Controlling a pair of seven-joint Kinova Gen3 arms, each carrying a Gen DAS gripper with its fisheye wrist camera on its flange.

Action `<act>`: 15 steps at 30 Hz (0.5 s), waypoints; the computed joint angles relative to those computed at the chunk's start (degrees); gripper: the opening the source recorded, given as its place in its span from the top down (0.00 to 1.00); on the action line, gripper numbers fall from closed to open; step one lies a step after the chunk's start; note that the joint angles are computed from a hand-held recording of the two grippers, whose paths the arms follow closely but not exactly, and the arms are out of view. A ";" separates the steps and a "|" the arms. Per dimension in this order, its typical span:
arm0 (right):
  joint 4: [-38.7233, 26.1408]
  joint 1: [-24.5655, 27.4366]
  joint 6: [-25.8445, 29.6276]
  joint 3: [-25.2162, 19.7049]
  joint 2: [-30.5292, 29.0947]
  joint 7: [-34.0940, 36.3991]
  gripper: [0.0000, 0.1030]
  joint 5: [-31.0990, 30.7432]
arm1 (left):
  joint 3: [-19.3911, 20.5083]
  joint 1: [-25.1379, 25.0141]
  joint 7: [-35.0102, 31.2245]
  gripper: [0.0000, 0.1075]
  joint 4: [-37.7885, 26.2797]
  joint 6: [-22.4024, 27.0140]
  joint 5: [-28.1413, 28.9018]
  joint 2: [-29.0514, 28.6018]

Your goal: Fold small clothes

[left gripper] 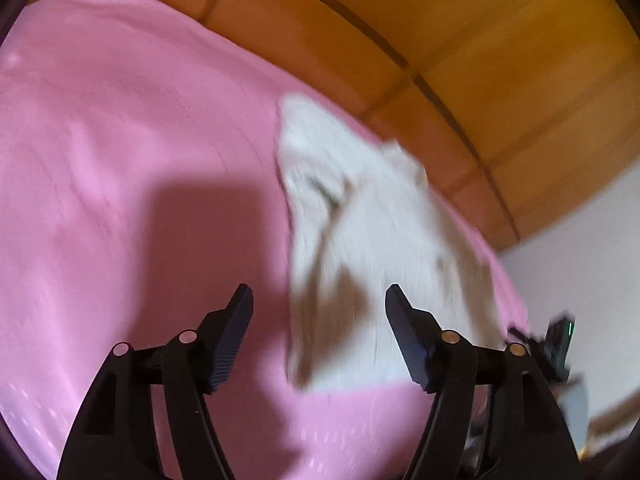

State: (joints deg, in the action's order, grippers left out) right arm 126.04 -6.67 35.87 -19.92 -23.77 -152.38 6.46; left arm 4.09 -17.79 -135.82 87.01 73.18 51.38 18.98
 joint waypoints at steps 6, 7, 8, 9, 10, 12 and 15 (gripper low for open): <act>-0.85 2.47 1.90 -8.67 4.41 -8.31 0.73 8.12 | 0.62 2.84 -2.47 0.79 2.19 0.12 -3.61 -0.81; -1.09 1.22 1.78 -7.51 4.43 -8.05 0.79 7.82 | 0.46 2.60 -2.73 0.84 2.52 0.36 -3.34 -1.08; -1.64 0.50 2.58 -7.42 4.44 -8.57 0.82 8.36 | 0.39 2.16 -3.63 0.87 3.02 0.55 -2.56 -1.37; -2.61 0.15 4.32 -8.38 4.46 -9.27 0.83 9.84 | 0.28 2.41 -3.94 0.87 3.33 0.19 -2.68 -1.69; -3.00 -0.61 5.13 -8.58 4.01 -10.05 0.84 10.52 | -0.06 2.62 -4.52 0.88 3.57 0.10 -2.44 -1.57; -3.01 -2.27 5.54 -7.61 2.51 -10.76 0.85 10.09 | -0.16 1.64 -4.71 0.89 3.95 1.36 -1.43 -1.94; -2.24 -4.41 5.81 -5.82 -0.50 -9.85 0.86 7.74 | -0.90 0.70 -5.71 0.90 5.71 2.33 0.00 -3.21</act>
